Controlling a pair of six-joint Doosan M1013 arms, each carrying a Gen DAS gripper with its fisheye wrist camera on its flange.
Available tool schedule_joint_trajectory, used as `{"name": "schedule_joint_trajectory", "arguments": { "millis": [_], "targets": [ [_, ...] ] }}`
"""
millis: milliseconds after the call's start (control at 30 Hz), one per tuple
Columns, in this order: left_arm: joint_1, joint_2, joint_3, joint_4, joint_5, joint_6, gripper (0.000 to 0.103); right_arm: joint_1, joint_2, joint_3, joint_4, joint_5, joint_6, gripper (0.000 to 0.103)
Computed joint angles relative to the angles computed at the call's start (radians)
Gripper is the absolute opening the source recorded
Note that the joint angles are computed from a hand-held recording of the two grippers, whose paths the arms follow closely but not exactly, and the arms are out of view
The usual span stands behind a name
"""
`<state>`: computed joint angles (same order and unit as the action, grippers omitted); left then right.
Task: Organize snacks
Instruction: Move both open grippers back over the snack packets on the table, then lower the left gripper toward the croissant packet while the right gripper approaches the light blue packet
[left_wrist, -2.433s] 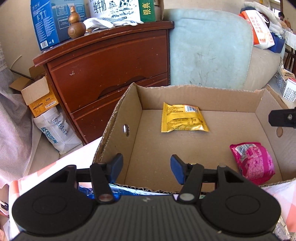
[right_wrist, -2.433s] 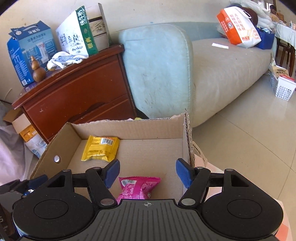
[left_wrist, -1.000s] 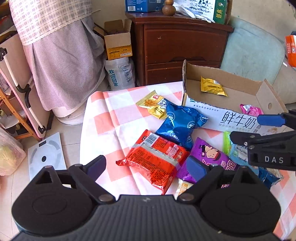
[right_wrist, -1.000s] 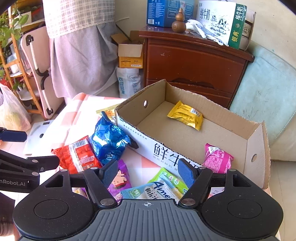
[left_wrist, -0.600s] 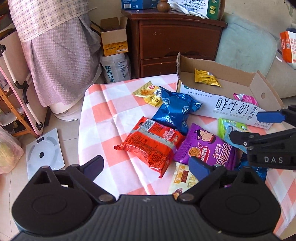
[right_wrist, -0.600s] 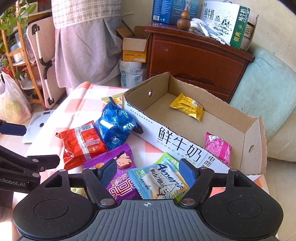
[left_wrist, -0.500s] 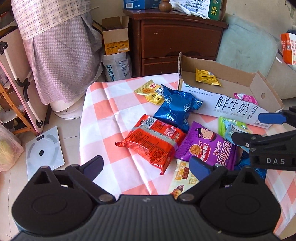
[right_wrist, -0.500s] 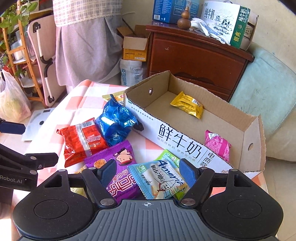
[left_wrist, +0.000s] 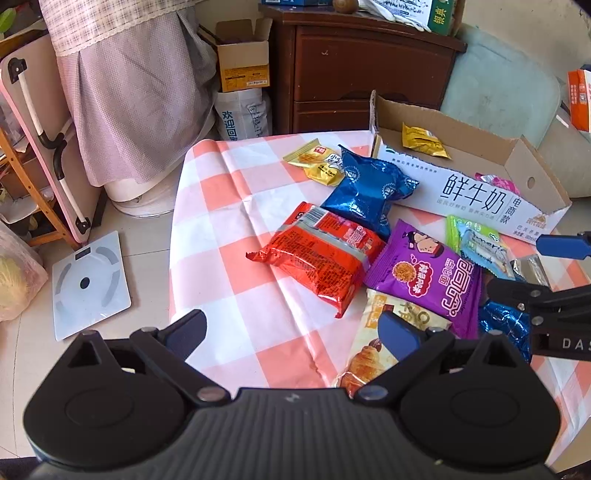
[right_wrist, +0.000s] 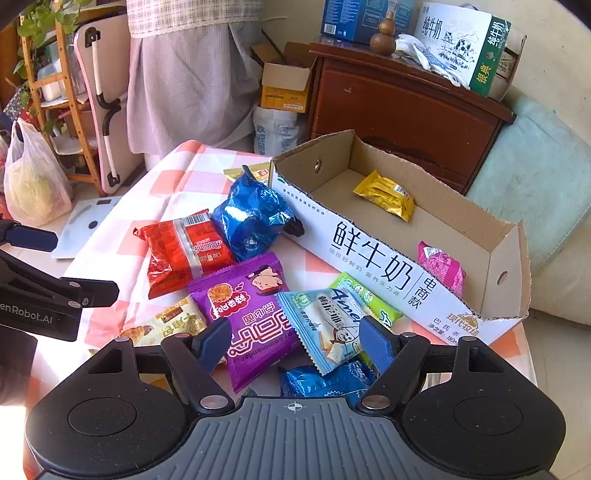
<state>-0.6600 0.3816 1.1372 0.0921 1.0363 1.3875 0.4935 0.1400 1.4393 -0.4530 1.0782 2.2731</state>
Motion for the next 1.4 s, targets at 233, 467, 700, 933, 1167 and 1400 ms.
{"name": "schedule_joint_trajectory", "arguments": {
  "millis": [233, 467, 700, 933, 1167, 1400],
  "targets": [
    [-0.004, -0.009, 0.016, -0.007, 0.001, 0.012, 0.099, 0.017, -0.019, 0.017, -0.002, 0.015, -0.004, 0.078],
    [-0.008, -0.019, 0.035, -0.018, 0.0, 0.018, 0.099, 0.006, -0.049, 0.051, 0.011, 0.029, 0.012, 0.079],
    [-0.012, -0.026, 0.053, -0.052, -0.011, 0.052, 0.099, -0.017, -0.091, 0.103, 0.027, 0.037, 0.07, 0.079],
    [-0.017, -0.032, 0.071, -0.104, -0.026, 0.125, 0.099, -0.05, -0.123, 0.146, 0.162, 0.005, 0.076, 0.079],
    [-0.023, -0.032, 0.085, -0.116, -0.038, 0.186, 0.099, -0.046, -0.106, 0.139, 0.256, 0.036, -0.002, 0.079],
    [-0.025, -0.034, 0.101, -0.134, -0.064, 0.247, 0.098, -0.039, -0.07, 0.121, 0.3, 0.05, -0.106, 0.079]
  ]
}}
